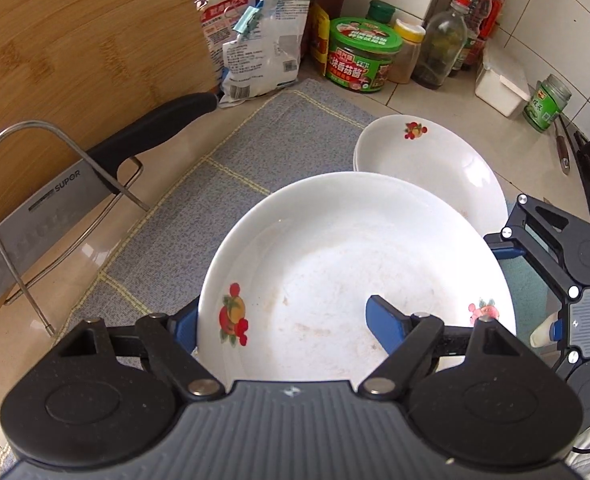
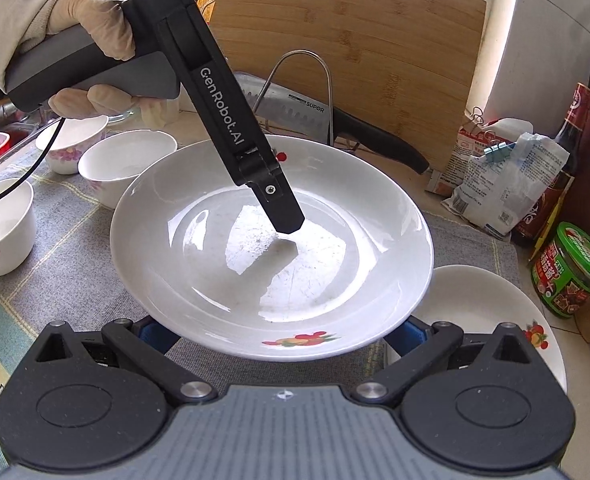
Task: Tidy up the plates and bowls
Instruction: 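Lower the floral plate onto the stacked plates with the left tool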
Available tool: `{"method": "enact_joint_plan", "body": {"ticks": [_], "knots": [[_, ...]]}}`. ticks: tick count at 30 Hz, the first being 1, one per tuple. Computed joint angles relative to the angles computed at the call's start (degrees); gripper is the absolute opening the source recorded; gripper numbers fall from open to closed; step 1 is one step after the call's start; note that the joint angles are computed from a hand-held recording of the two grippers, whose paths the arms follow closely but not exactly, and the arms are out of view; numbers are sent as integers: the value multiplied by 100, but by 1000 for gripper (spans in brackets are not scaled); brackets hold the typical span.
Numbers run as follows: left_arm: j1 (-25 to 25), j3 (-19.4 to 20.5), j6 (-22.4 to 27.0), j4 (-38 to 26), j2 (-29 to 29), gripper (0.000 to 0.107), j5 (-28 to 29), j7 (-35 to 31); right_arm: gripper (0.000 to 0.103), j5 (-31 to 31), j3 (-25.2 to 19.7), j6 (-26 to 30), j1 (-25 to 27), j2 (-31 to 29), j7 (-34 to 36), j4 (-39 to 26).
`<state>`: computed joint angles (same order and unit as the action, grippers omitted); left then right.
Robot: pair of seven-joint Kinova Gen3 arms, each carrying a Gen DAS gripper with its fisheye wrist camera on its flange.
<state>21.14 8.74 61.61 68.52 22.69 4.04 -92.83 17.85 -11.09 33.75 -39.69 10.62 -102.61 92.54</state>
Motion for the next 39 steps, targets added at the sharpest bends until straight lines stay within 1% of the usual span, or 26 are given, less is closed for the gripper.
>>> {"method": "enact_joint_plan", "body": {"ticks": [4, 11, 20, 23, 29, 36, 39], "knots": [[120, 33, 67, -248, 147, 82, -41, 4, 103, 152, 57, 34, -5, -125, -188, 104], [342, 64, 237, -743, 469, 82, -81, -69, 103, 363, 44, 89, 146, -369, -482, 346], [640, 91, 556, -1608, 1049, 82, -53, -269, 103, 937, -27, 258, 193, -542, -1291, 578], [757, 86, 722, -1992, 1298, 82, -41, -344, 103, 1070, -53, 322, 245, -619, -1490, 674], [979, 51, 1097, -2859, 1824, 82, 9, -472, 103, 1164, -87, 419, 454, -745, -1664, 814], [1187, -34, 1652, -4035, 2481, 82, 83, -602, 103, 1189, -90, 430, 675, -791, -1774, 909], [1228, -75, 1809, -4402, 2699, 82, 145, -609, 103, 1207, -86, 452, 727, -786, -1792, 926]]}}
